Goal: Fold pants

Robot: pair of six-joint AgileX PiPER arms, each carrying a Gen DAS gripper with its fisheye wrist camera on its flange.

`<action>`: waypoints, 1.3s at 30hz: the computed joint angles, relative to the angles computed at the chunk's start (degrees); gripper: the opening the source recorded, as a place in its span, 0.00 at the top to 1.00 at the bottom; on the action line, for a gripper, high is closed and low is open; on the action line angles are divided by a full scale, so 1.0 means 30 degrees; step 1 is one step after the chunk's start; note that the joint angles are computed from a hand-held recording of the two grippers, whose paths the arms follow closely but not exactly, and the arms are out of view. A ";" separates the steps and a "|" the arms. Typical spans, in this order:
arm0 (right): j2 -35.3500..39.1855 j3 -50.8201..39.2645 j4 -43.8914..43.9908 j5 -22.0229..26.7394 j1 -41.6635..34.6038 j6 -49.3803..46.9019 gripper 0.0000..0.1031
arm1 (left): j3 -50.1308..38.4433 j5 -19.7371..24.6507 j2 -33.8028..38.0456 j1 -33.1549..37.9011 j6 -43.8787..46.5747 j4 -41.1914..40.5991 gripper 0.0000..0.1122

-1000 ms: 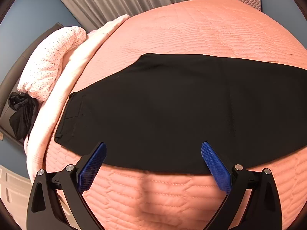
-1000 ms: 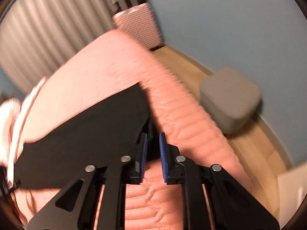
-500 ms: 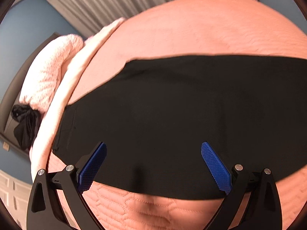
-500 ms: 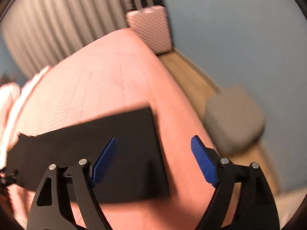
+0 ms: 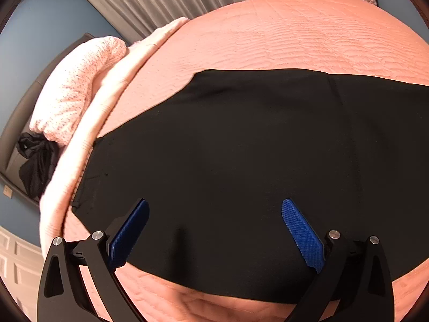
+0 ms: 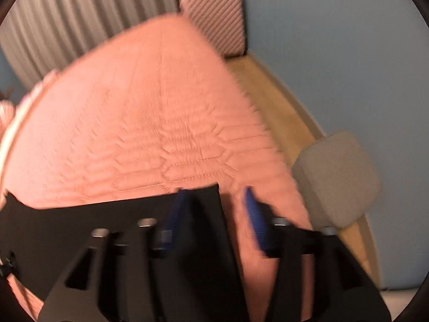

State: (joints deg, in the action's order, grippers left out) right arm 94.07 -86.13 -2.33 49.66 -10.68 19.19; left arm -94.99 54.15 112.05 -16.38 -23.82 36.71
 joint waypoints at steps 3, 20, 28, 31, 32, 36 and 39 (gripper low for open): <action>-0.5483 0.5076 -0.3062 -0.1376 0.1312 0.4020 0.12 | 0.0803 -0.0478 -0.0709 0.0644 0.0224 -0.0584 0.13; -1.2725 1.3816 0.3322 -0.3862 0.1658 0.5758 0.22 | 0.4694 -0.2323 -0.3762 0.6254 -0.0808 0.1727 0.13; -1.2306 1.2632 -0.2337 -0.1900 0.6818 1.3093 0.22 | -0.3868 -0.0370 0.3156 1.1273 0.3670 0.1548 0.13; -1.2251 1.2586 -0.2765 -0.1572 0.7553 1.4478 0.22 | -0.6188 0.0669 0.4386 1.2657 0.4505 -0.0275 0.15; -1.2392 1.2870 -0.2265 -0.2067 0.7330 1.4549 0.22 | -0.5530 0.0211 0.3499 1.2908 0.4072 -0.0624 0.15; -1.2726 1.5148 0.1876 -0.5588 0.5257 1.2311 0.21 | -0.0319 -0.3030 -0.1336 1.2942 0.3766 -0.1909 0.14; -1.2774 1.7014 0.4624 -0.8967 0.3990 1.0358 0.21 | 0.2418 -0.3935 -0.4298 1.1812 0.4906 -0.3524 0.14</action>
State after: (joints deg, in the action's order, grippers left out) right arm 55.75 -35.09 11.54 22.76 1.29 50.27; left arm -87.74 42.35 99.16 19.05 -9.10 26.14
